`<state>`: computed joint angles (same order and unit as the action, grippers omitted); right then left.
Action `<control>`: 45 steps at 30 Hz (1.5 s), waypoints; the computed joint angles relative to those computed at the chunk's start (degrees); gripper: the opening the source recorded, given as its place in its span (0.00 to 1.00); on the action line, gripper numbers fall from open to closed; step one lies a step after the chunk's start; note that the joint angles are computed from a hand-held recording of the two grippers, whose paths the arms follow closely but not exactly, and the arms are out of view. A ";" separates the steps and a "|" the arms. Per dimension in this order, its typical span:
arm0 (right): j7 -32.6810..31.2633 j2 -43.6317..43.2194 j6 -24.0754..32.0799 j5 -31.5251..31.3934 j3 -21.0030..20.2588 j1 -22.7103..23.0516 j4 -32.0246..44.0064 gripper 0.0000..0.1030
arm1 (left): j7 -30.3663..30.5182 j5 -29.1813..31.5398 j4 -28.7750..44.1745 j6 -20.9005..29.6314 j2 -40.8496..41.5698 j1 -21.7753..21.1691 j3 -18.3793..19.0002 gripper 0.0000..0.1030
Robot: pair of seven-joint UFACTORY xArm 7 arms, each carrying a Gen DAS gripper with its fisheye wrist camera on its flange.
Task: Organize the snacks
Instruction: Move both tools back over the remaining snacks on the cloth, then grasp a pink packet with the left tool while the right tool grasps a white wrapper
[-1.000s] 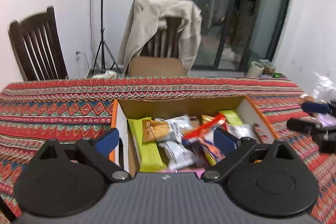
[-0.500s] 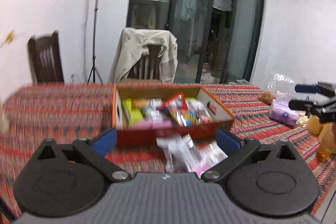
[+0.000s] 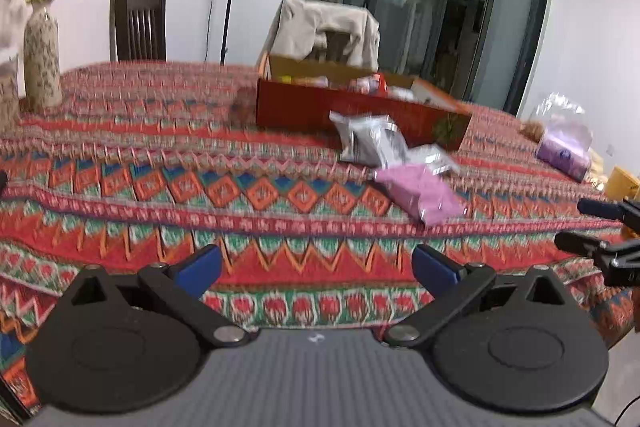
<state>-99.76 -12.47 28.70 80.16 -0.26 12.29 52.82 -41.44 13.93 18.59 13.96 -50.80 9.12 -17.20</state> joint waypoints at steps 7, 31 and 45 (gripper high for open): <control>1.52 0.91 -1.68 0.39 0.61 -0.16 -2.70 0.90 | 1.36 -0.74 1.57 -4.27 6.32 -2.30 2.04 1.00; 2.45 5.11 6.32 1.71 0.97 -4.01 1.42 0.90 | -25.58 39.06 40.75 6.14 50.27 -3.31 -0.24 0.66; 9.82 6.70 0.91 -6.66 2.71 -2.29 3.99 0.89 | -23.50 35.10 18.53 -7.25 28.34 0.77 3.46 0.60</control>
<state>-89.94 -5.78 29.61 73.50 2.45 10.00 56.81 -64.94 49.03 37.13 6.71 -22.46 9.89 -13.74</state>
